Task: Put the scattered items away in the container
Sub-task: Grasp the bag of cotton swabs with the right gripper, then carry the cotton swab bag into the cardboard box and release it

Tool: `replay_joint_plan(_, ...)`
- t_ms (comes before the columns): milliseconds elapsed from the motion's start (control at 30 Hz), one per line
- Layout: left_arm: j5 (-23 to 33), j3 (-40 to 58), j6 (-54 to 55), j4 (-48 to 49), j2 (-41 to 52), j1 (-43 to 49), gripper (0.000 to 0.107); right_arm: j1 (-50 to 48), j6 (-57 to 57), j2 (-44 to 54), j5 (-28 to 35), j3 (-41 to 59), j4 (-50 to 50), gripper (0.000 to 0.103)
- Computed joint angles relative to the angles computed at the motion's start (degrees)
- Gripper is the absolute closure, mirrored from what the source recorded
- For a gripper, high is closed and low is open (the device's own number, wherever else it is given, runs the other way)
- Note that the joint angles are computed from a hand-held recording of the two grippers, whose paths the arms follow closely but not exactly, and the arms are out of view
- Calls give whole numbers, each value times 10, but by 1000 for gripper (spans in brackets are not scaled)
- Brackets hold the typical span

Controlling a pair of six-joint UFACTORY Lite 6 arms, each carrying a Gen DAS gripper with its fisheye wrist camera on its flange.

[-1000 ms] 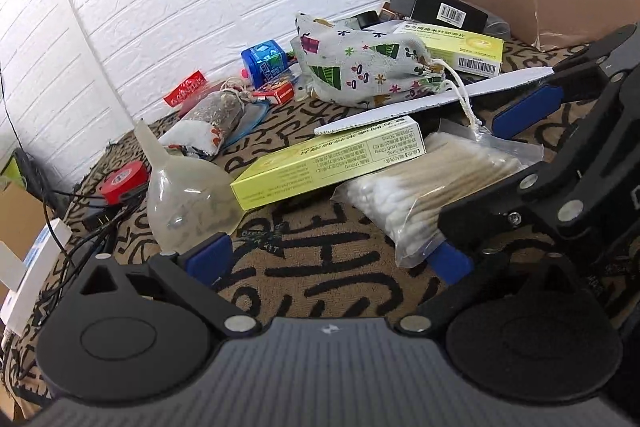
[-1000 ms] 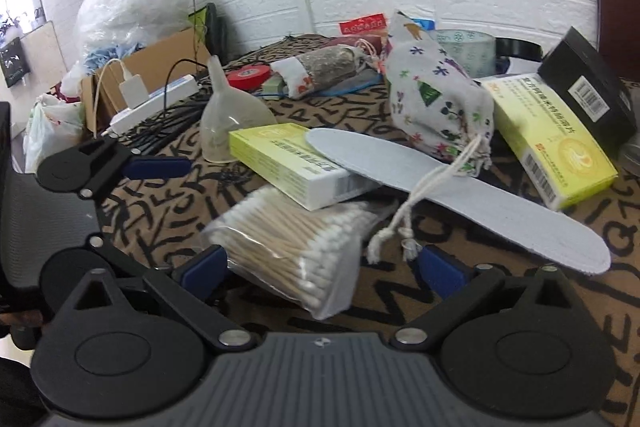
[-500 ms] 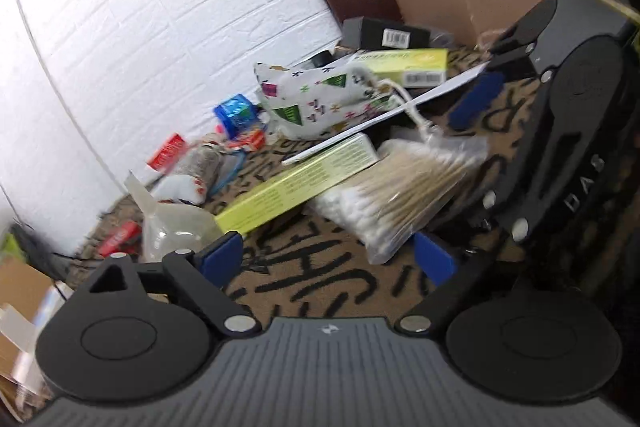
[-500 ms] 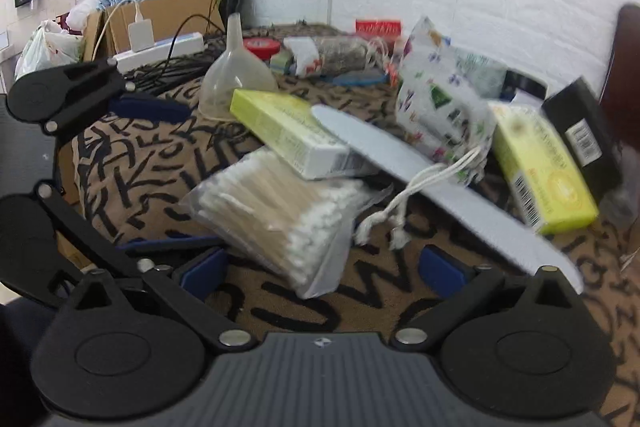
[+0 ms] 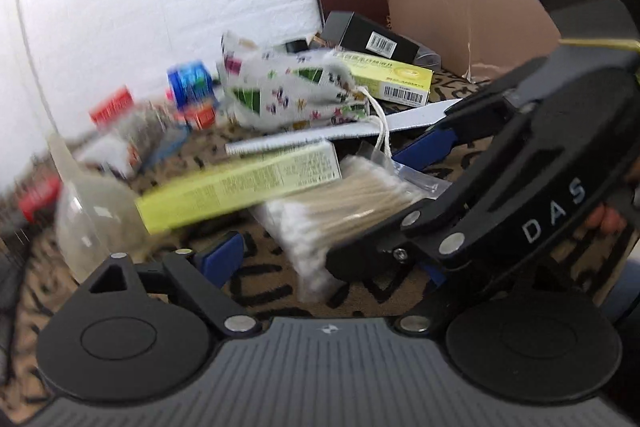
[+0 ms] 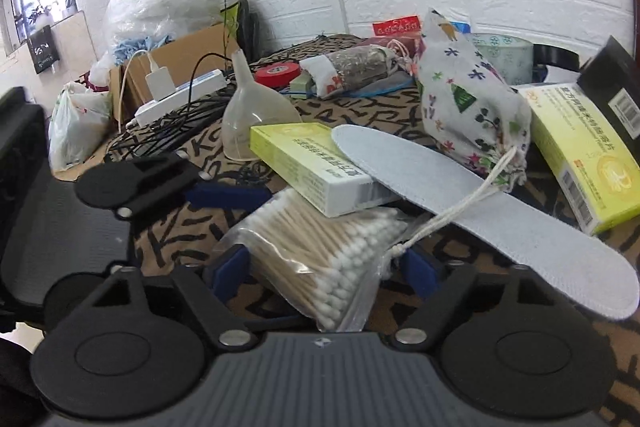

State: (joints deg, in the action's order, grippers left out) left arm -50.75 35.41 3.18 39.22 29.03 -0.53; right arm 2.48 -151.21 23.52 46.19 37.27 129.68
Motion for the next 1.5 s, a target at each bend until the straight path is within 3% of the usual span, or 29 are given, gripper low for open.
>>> replay_joint_plan(33,2,-1,-16,23,-4,6,29,-1,5,-1,6,-3,-10,32)
replay_joint_plan(100,-2,-14,-4,29,-15,7,35,4,-15,-17,13,-26,10,32)
replay_joint_plan(167,8,-26,-11,38,-37,3,49,13,-48,-51,10,-59,50,31)
replay_joint_plan(400,0,-87,-40,41,-174,-25,50,-44,-12,-199,14,-124,8,31)
replay_joint_plan(567,55,-15,-37,-28,-207,-156,51,-179,67,-296,27,-126,-87,31)
replay_joint_plan(700,110,123,-4,-106,-143,-289,51,-339,143,-295,77,-75,-186,32)
replay_joint_plan(833,189,334,28,-174,-15,-397,52,-458,179,-212,110,23,-215,34)
replay_joint_plan(1000,291,594,103,-284,160,-477,52,-511,181,-103,94,124,-180,40)
replay_joint_plan(1133,352,739,214,-400,263,-502,52,-525,165,-46,75,164,-151,40)
replay_joint_plan(1200,371,776,299,-481,293,-504,50,-522,156,-35,55,171,-141,40)
replay_joint_plan(1300,379,790,405,-595,306,-503,32,-504,126,-31,20,162,-97,38)
replay_joint_plan(1400,356,750,368,-573,285,-497,28,-498,100,-32,15,148,-54,27)
replay_joint_plan(1500,335,732,413,-610,275,-499,22,-490,62,-38,7,138,-9,19)
